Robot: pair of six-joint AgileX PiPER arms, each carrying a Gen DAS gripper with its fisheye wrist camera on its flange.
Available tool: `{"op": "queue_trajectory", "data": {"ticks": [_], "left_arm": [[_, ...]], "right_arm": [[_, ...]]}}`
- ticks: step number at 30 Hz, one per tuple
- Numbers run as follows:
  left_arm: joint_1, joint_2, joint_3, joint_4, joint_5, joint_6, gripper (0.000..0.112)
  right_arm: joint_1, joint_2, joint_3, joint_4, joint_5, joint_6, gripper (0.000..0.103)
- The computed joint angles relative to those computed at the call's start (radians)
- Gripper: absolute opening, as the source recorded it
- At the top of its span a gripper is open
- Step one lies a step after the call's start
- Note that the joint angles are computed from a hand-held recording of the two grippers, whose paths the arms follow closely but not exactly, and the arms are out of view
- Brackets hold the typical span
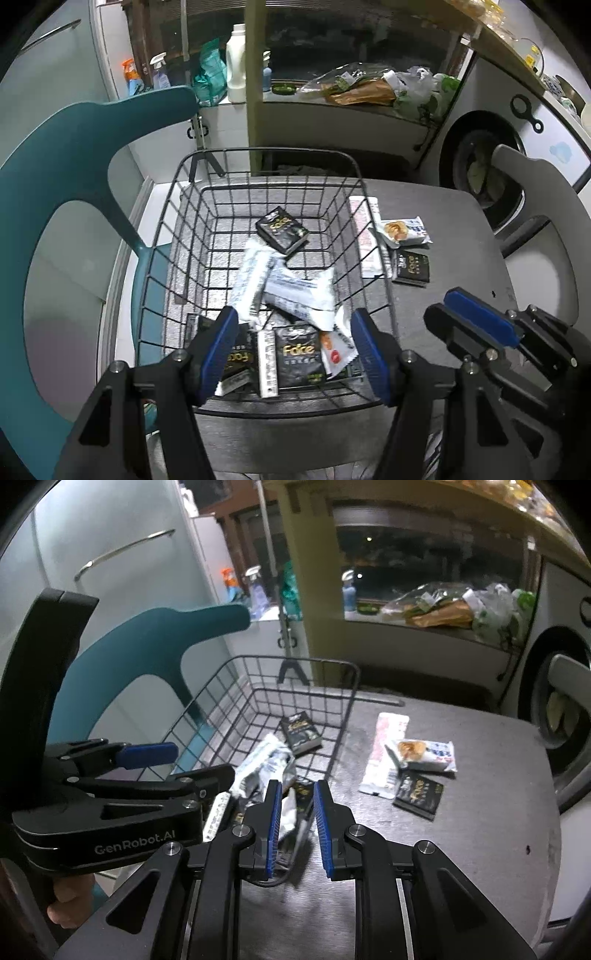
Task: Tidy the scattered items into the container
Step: 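Carry the white snack packet over the wire basket and open the right gripper, then move both open grippers back over the remaining packets on the table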
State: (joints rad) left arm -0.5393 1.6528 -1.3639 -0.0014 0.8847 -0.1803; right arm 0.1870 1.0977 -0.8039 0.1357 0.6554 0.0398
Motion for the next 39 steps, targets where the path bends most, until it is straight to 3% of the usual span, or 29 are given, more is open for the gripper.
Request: {"op": "queue_trajectory", "data": {"ticks": [6, 10, 14, 18, 23, 28, 32, 39], "left_arm": [[-0.097, 0.047, -0.077, 0.020, 0.025, -0.063, 0.069], [-0.197, 0.122, -0.170, 0.032, 0.045, -0.097, 0.069], [-0.281, 0.223, -0.282, 0.025, 0.066, -0.125, 0.069], [-0.335, 0.324, -0.356, 0.021, 0.069, -0.167, 0.069], [-0.352, 0.447, -0.419, 0.017, 0.055, -0.213, 0.069], [-0.326, 0.578, -0.541, 0.011, 0.104, -0.250, 0.069], [-0.313, 0.619, -0.559, 0.014, 0.112, -0.305, 0.069], [-0.309, 0.607, -0.458, 0.058, 0.027, -0.498, 0.069]], "right_arm": [[-0.236, -0.050, 0.016, 0.159, 0.060, -0.229, 0.019], [-0.534, -0.048, 0.028, 0.314, 0.127, -0.505, 0.019], [-0.807, 0.008, 0.022, 0.444, 0.190, -0.747, 0.019], [-0.934, 0.091, 0.026, 0.488, 0.189, -0.878, 0.019], [-0.995, 0.220, 0.051, 0.535, 0.137, -0.988, 0.019], [-0.983, 0.351, 0.052, 0.601, 0.041, -1.034, 0.019], [-0.915, 0.471, 0.003, 0.640, -0.024, -1.018, 0.019], [-0.733, 0.660, -0.215, 0.615, -0.078, -0.883, 0.019]]}}
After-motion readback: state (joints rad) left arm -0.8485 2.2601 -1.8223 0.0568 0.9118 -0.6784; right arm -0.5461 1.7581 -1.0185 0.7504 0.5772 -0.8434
